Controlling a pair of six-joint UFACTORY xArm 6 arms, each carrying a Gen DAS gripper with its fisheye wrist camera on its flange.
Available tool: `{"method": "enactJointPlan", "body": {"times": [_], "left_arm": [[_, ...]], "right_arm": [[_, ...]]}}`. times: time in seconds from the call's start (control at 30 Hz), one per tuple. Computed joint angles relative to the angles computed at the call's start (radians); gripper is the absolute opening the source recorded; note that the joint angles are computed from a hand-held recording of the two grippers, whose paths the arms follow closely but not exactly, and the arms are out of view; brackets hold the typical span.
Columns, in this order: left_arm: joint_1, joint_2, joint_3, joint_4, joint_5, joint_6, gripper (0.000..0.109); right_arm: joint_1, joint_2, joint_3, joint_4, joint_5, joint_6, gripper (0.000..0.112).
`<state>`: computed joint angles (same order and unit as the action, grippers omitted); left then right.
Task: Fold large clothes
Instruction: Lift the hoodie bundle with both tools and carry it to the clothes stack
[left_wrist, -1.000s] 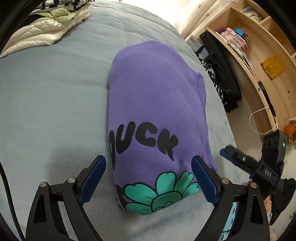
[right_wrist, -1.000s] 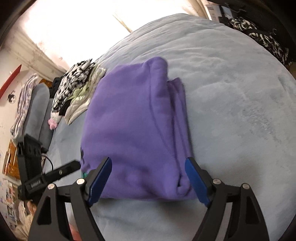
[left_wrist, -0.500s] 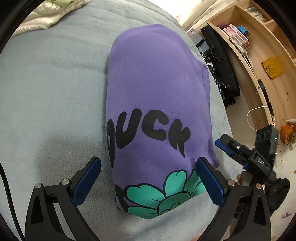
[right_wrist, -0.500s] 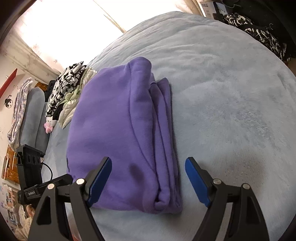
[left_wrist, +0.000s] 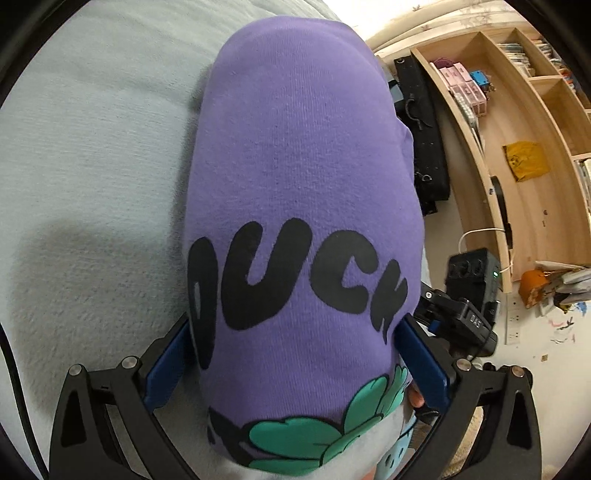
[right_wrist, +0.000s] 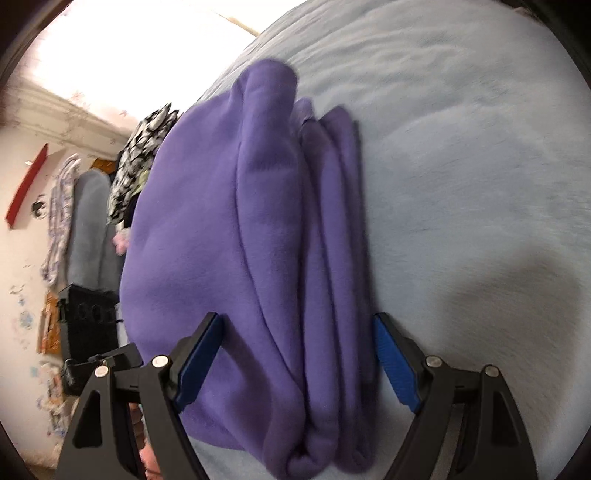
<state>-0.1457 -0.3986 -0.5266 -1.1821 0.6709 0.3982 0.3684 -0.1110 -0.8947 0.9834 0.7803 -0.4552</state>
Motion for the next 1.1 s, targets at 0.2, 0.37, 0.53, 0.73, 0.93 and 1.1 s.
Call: {"method": "enactJointPlan", "body": {"times": [0.2, 0.37, 0.53, 0.73, 0.93, 1.1], "left_arm": [[-0.004, 0.094, -0.047, -0.132, 0.025, 0.140, 0.102], [0.015, 0.155, -0.087, -0.164, 0.083, 0.214, 0.102], [0.009, 0.193, -0.126, -0.126, 0.100, 0.186, 0.102], [-0.086, 0.215, -0.191, 0.066, -0.006, 0.010, 0.102], [-0.172, 0.185, -0.211, 0.312, -0.121, -0.168, 0.096], [-0.221, 0.132, -0.226, 0.612, -0.166, -0.376, 0.094]], "right_arm": [[-0.029, 0.116, -0.098, 0.109, 0.121, -0.150, 0.088], [-0.035, 0.198, -0.175, 0.131, 0.194, -0.176, 0.103], [-0.014, 0.206, -0.186, 0.116, 0.176, -0.165, 0.103], [0.033, 0.145, -0.133, 0.112, 0.077, -0.179, 0.089], [0.056, 0.061, -0.072, 0.156, 0.002, -0.223, 0.050], [0.103, 0.009, -0.037, 0.135, -0.053, -0.198, 0.045]]}}
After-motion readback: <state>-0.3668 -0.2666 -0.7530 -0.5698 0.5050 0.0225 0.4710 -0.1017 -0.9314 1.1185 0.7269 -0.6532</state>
